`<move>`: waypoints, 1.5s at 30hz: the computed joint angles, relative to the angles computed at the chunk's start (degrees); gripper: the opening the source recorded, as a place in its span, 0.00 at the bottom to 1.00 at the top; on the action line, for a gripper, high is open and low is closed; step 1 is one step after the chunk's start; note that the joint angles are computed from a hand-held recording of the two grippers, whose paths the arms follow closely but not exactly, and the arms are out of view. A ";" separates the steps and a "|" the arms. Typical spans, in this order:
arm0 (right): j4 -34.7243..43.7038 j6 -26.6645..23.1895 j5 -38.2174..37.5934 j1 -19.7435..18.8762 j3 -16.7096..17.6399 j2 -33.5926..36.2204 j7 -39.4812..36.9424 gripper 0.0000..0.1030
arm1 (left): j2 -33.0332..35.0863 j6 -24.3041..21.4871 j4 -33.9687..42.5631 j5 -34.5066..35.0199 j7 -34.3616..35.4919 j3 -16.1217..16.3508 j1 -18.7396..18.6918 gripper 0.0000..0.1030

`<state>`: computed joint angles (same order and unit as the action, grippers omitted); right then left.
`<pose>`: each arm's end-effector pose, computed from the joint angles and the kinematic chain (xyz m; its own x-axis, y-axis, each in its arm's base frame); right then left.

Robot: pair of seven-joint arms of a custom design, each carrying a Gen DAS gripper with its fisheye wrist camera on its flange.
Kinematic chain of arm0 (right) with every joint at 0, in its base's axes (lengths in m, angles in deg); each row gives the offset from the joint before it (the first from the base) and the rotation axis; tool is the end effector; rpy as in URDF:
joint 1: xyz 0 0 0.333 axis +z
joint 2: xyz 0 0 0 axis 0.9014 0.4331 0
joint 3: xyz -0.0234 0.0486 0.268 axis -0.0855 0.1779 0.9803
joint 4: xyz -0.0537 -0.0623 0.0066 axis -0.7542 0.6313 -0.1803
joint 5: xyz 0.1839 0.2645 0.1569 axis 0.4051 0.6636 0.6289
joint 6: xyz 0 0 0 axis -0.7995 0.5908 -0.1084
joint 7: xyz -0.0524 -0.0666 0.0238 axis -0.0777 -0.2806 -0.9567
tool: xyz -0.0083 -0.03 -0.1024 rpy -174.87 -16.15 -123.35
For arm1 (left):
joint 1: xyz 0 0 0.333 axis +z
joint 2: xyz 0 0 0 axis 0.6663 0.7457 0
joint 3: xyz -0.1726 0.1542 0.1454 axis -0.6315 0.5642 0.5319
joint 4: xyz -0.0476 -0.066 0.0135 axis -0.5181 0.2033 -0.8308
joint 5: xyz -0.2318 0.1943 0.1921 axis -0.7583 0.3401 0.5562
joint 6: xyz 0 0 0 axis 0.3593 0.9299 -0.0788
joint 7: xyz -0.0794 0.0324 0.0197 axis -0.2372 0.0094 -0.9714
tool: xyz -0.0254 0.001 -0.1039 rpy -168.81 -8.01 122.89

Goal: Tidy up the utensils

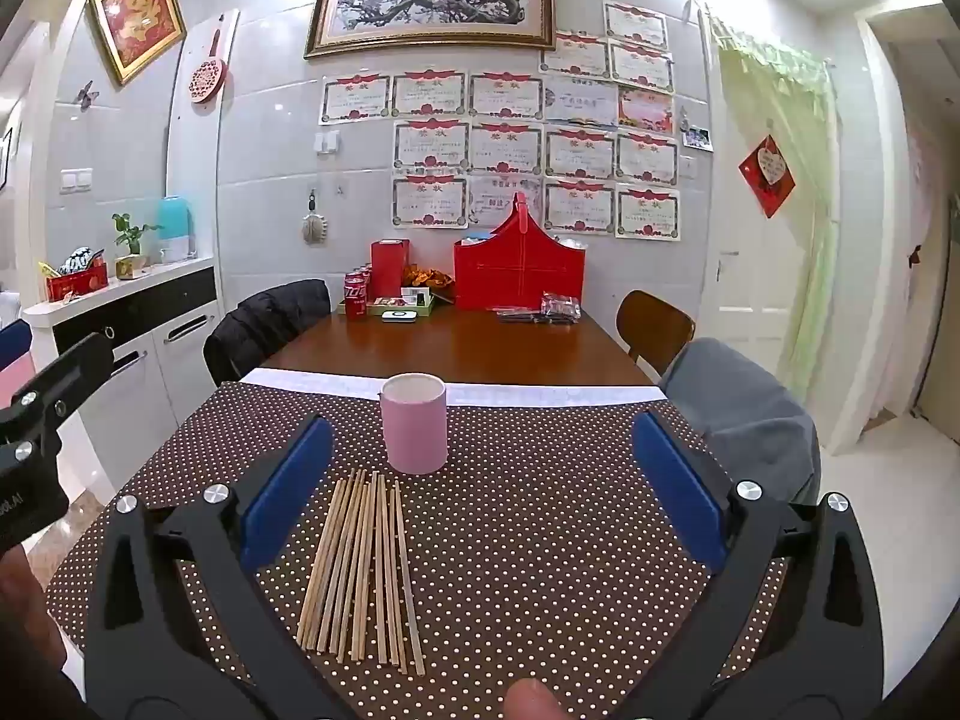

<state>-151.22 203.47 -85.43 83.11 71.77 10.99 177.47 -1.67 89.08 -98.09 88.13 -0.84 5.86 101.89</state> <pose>0.4827 0.2907 0.5733 0.2221 -0.9750 0.0101 -0.2814 -0.0740 -0.9567 0.4320 -0.3501 0.5781 0.2834 -0.9579 -0.0465 -0.1734 -0.0035 -0.9848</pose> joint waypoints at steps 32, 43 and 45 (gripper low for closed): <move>0.17 4.45 -1.77 -1.18 -0.54 0.20 2.28 0.95 | 4.58 2.00 -1.63 1.78 -1.08 0.34 -1.82 0.96; 1.26 5.94 -2.71 -0.97 -1.07 1.07 2.63 0.95 | 5.17 3.60 -2.14 1.78 -1.65 -0.17 -1.46 0.96; 1.35 6.14 -3.08 -0.97 -1.18 1.22 3.09 0.95 | 5.13 3.64 -2.27 1.72 -1.84 -0.27 -1.35 0.96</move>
<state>-149.87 209.61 -88.51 82.14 70.59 12.21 180.56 3.46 92.72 -100.37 89.85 -2.68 5.59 100.54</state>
